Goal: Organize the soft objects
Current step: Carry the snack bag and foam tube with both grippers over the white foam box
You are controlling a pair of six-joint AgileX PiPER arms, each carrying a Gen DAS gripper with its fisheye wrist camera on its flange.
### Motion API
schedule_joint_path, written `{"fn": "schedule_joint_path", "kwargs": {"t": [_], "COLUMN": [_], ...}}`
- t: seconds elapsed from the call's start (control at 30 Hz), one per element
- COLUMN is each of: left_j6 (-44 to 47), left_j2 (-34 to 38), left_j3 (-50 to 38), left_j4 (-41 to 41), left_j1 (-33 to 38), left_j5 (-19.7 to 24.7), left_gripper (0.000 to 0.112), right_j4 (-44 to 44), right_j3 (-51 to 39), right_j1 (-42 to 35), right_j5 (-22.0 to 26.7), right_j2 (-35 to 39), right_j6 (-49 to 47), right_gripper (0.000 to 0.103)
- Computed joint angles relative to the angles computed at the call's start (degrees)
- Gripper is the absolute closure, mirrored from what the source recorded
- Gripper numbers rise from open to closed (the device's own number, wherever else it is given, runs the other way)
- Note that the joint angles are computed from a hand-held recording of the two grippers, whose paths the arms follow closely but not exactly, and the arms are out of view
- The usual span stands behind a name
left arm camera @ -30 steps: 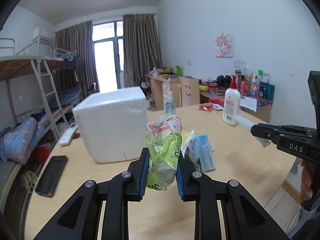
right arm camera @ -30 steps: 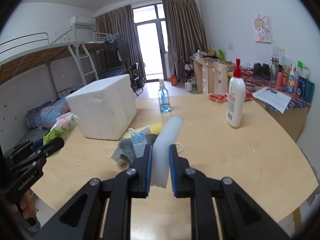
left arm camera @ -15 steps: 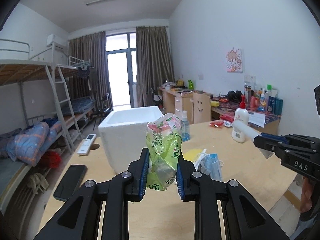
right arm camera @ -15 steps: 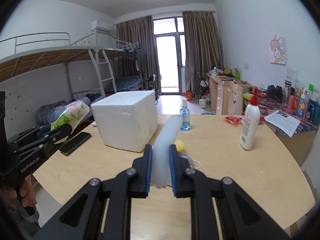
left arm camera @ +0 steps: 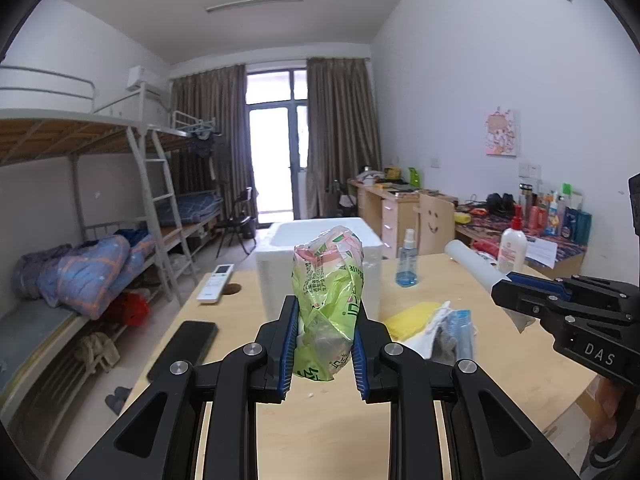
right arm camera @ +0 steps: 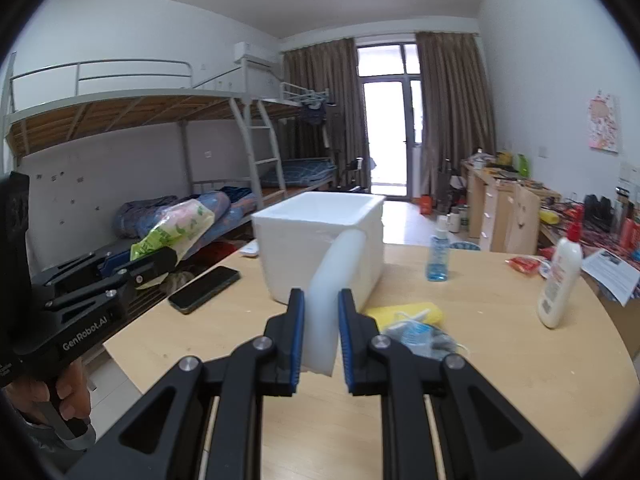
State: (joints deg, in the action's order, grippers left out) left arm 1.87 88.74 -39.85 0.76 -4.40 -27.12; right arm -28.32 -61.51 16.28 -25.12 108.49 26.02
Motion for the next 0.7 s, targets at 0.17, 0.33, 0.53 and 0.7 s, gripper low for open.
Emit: {"fn": "schedule_joint_path", "kwargs": {"t": [0.17,0.33,0.53,0.7], "left_j6": [0.6,0.5,-3.9,-7.3], "left_j2": [-0.5,0.7,2.0,3.8], "left_j3": [0.4,-1.5,-5.1,-10.1], "left_j4": [-1.8,-2.3,3.1,7.1], "left_j1": [1.5,1.6,2.9,3.8], "left_j5": [0.1,1.5,4.5,7.7], "left_gripper": [0.087,0.087,0.087,0.087], "right_j4": [-6.5,-13.5,-18.0,-24.2], "right_j3": [-3.4,-7.3,-10.5,-14.7], "right_j1": [0.4,0.4,0.6,0.3], "right_j5": [0.5,2.2,4.4,6.6], "right_j2": [1.9,3.6,3.9,4.9], "right_j6": [5.0,11.4,16.4,23.2], "right_gripper": [0.083,0.083,0.083,0.083]}}
